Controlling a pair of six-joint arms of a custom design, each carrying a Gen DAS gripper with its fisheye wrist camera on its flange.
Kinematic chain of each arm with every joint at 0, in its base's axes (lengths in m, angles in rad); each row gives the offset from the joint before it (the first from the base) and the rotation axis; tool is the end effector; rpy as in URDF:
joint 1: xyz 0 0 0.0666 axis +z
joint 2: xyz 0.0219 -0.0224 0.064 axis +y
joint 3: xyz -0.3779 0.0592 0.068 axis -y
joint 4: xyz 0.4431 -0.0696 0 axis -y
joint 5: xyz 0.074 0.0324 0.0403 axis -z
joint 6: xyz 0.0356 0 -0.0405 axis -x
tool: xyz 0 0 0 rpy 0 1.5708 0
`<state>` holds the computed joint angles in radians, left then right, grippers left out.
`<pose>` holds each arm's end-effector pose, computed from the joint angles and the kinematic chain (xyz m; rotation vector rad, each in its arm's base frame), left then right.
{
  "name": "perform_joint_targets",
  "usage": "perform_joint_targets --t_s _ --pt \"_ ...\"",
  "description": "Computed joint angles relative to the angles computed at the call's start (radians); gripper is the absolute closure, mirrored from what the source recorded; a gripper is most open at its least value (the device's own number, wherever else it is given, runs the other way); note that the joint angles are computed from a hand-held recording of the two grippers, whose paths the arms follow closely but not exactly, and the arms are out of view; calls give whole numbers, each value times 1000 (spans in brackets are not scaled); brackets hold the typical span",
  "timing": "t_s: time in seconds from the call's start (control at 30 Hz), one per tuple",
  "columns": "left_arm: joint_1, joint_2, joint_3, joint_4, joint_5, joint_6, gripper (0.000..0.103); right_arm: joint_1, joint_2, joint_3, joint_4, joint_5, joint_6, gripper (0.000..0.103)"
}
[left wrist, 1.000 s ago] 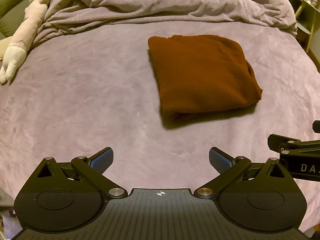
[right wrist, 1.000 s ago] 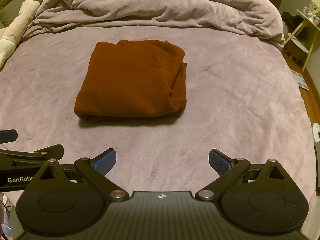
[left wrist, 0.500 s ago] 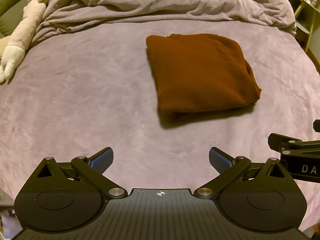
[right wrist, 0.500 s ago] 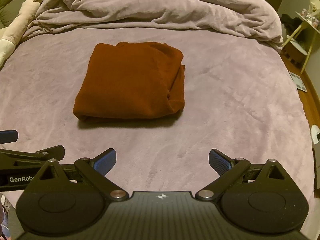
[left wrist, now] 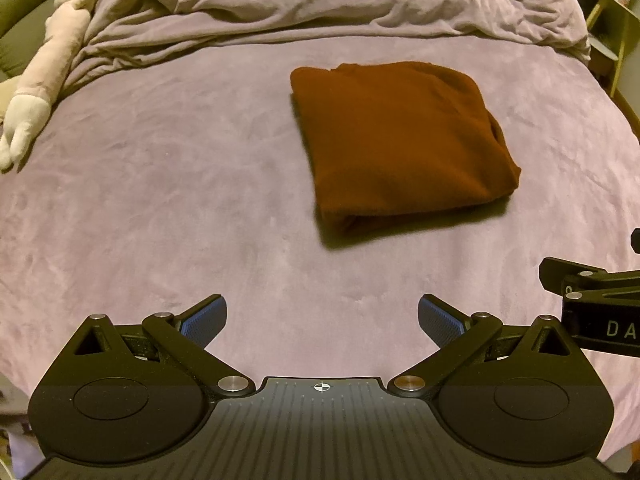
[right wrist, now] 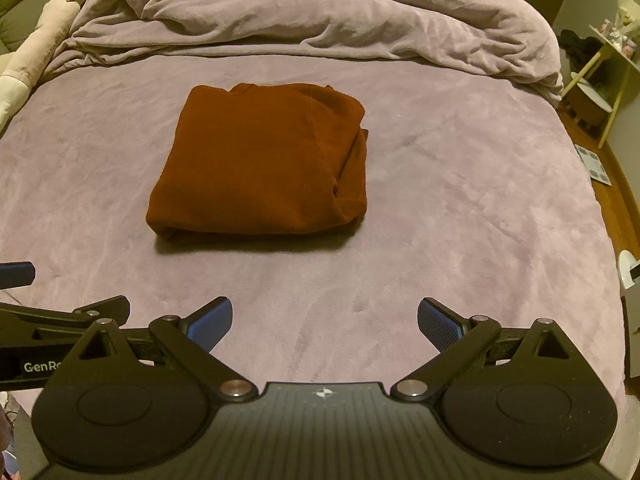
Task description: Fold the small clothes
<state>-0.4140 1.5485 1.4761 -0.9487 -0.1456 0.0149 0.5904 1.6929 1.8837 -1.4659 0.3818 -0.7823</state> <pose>0.5332 -0.2291 0.3846 0.4585 2.5340 0.0290 0.5073 0.3235 0.4790 0.3324 2.6510 -0.1472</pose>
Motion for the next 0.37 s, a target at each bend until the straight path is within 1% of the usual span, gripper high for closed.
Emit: perform_joint_targets --t_s 0.17,0.37 --pt "-3 -11 -13 10 -8 -10 0 3 -5 -2 -1 5 -6 4" --pt "-6 -16 -15 5 -12 -13 0 9 -5 3 -7 13 -4 4"
